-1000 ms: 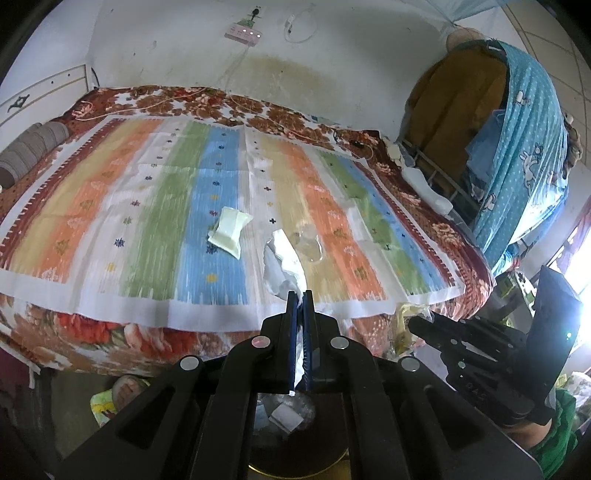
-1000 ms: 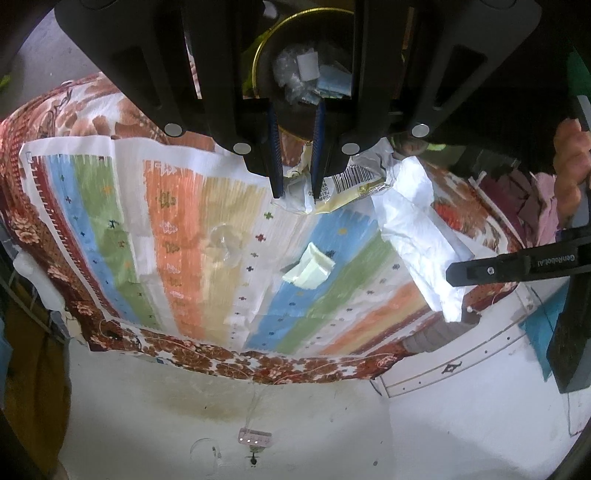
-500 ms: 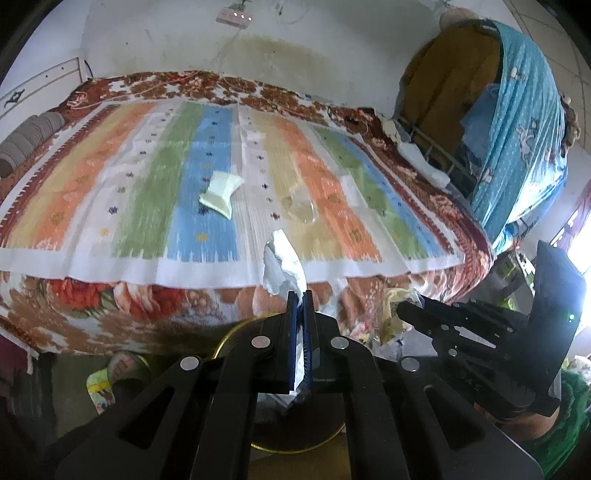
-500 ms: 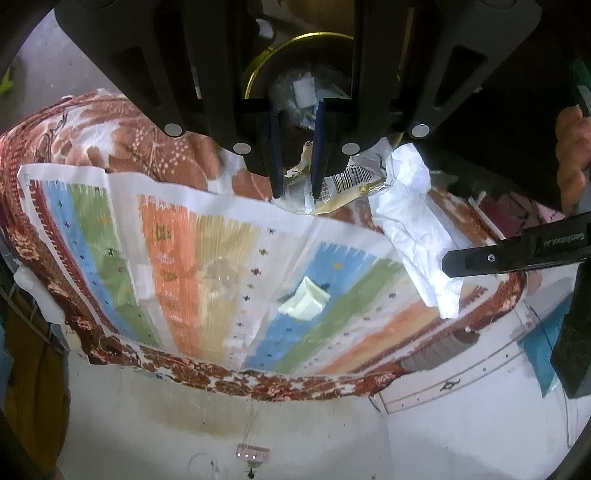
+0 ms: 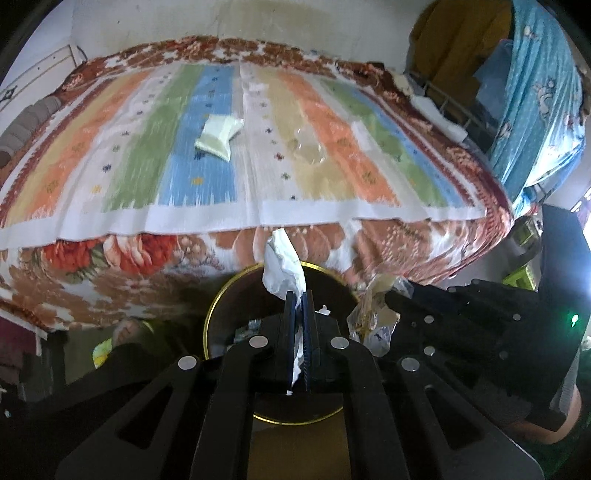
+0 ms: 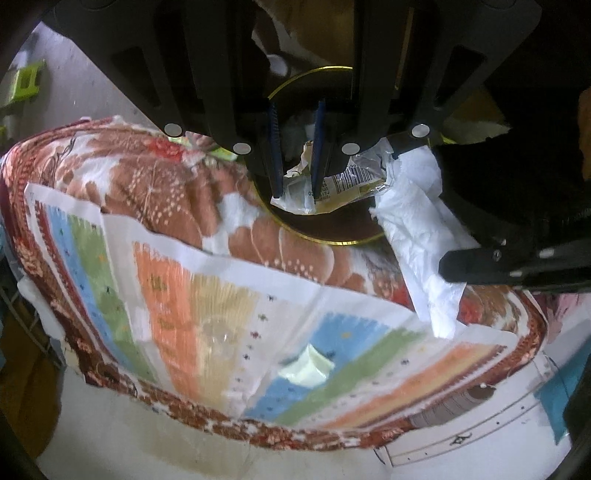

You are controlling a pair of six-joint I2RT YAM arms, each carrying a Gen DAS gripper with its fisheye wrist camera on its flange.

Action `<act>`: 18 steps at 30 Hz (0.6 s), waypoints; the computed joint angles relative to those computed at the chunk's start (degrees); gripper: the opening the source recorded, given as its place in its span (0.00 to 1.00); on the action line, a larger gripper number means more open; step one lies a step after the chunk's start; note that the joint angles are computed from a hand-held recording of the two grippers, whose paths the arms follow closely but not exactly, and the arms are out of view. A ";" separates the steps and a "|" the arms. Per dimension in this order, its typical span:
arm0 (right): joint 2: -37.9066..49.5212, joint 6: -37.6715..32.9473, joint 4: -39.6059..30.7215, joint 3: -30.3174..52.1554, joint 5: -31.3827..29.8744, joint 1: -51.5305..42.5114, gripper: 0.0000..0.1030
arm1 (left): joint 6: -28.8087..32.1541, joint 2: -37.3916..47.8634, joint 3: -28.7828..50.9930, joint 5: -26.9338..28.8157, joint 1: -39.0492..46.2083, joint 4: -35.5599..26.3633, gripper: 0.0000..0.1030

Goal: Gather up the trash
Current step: 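Carry the white paper and foil wrapper down over the bin with both grippers, then open both grippers to drop the paper and foil wrapper into the bin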

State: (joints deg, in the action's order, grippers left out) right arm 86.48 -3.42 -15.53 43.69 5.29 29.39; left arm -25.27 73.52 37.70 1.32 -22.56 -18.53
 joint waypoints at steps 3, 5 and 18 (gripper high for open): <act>2.50 0.71 -0.28 0.90 -0.11 -0.34 0.13 | -1.44 2.79 0.06 -0.55 -0.74 0.32 0.02; 5.59 1.18 -0.65 1.96 0.07 -0.47 0.14 | -1.91 4.57 0.22 0.29 -0.24 0.68 0.02; 21.16 5.94 -3.31 9.59 -2.34 -1.74 0.14 | -5.93 17.31 3.67 0.48 2.01 3.43 0.02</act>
